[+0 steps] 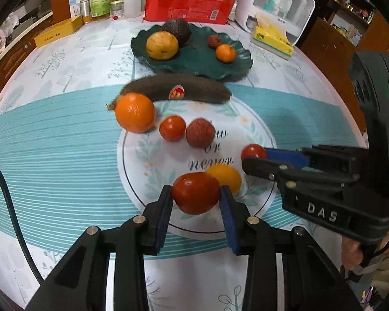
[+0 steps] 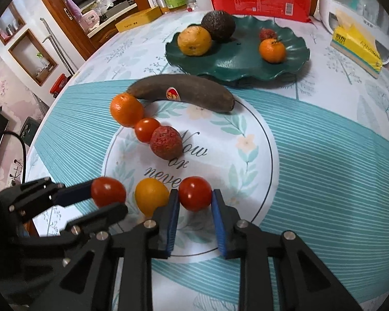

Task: Organize fruits
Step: 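Grasp a red tomato with the left tool while the right tool grasps a cherry tomato, lift toward green plate, then lower both tomatoes onto the green plate and open both tools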

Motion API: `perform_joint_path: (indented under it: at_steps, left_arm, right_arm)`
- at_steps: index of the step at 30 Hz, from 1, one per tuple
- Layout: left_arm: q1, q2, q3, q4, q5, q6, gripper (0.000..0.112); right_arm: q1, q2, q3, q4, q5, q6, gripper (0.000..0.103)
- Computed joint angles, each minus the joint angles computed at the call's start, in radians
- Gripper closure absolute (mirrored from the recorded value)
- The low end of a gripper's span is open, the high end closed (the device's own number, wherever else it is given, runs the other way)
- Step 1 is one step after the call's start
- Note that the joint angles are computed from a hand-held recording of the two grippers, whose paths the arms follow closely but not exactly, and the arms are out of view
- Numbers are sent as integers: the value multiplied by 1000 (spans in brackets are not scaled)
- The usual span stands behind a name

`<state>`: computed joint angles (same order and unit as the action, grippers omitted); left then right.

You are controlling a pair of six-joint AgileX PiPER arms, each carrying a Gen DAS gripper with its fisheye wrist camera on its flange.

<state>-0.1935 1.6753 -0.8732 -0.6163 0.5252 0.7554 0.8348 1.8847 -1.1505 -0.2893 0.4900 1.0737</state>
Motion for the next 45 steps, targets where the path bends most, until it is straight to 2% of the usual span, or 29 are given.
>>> perform_joint_path:
  at_steps: [7,13,17,19,27,33,37,41,45]
  left_arm:
    - [-1,-52,-99,51,114,-82,77]
    - [-8,-52,-280,115,247,-169,77]
    - [-16,-13,-476,171,340,-235,77]
    - [-26,8,-567,215,361,-270,77]
    - [-65,191,-1000,321,512,-399,77]
    - [-95,340,-1180,330,560,-468,77]
    - [-123,431,-1222,359,536,-507,77]
    - [-149,543,-1279,413,512,-564,77]
    - [-155,674,-1383,415,546,-607,77]
  right_arm:
    - [17,-88,3,-48,78,64,79]
    - [-1,-163,-49,-67,159,44,79]
    - [-25,-194,-164,-98,270,-6,79]
    - [-51,-202,-247,-98,326,-53,79]
    - [-149,-144,-545,-133,465,-218,79]
    - [-253,-40,-711,-75,468,-324,79]
    - [-328,57,-777,-3,461,-378,78]
    - [-382,141,-780,89,427,-419,78]
    - [-419,228,-773,167,385,-467,78]
